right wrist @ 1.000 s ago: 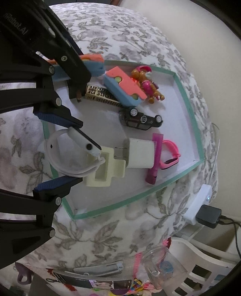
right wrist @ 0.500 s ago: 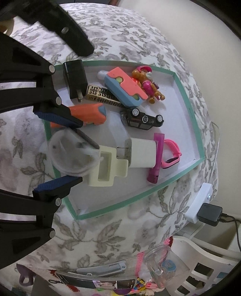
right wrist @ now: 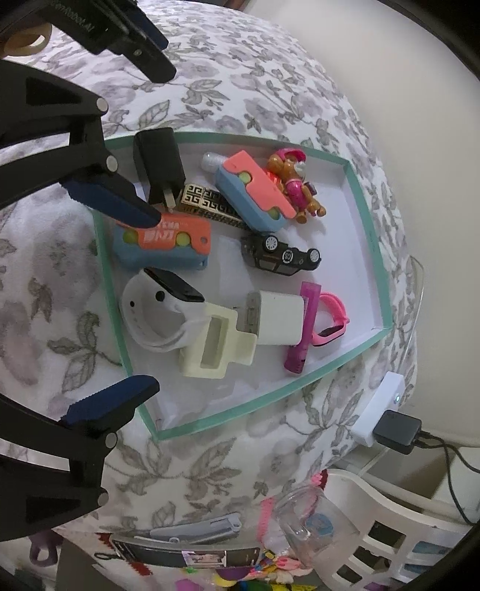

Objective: Organize rigid objects

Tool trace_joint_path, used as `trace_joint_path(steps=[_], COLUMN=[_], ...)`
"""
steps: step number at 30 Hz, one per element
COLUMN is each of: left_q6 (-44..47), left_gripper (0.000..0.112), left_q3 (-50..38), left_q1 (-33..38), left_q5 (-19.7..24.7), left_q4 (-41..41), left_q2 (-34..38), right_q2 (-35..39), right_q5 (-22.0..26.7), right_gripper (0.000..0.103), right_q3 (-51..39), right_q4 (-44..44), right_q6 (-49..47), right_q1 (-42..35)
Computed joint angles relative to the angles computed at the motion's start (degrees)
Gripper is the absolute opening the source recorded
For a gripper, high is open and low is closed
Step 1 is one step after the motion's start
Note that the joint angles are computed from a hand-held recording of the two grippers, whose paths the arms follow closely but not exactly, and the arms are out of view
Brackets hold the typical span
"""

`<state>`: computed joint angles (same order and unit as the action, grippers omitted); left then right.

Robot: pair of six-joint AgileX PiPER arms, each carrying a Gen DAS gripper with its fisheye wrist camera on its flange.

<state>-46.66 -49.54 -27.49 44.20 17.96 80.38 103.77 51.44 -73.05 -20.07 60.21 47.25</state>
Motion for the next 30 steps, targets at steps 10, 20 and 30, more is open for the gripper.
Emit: trace_joint_path(steps=[10,20,30], left_q6=[-1.44,-3.18,-8.23], left_gripper=[0.095,0.095,0.095], left_q3=[3.87,5.62,5.94], left_q1=[2.53,0.64,-4.62], left_q5=[-0.07,3.31,8.41], left_q4=[0.25,3.29,8.99], left_q2=[-4.22,-10.33,-14.93], right_q2=[-1.96,-3.57,-5.76], right_q5=[-0.07,1.58,3.3], right_gripper=[0.102,0.103,0.103], right_q3=[0.09,-0.48,-0.05], right_q4=[-4.0,-8.25,-11.5], right_q6=[3.94,7.79,11.19], right_q1=[4.47,9.12,11.96])
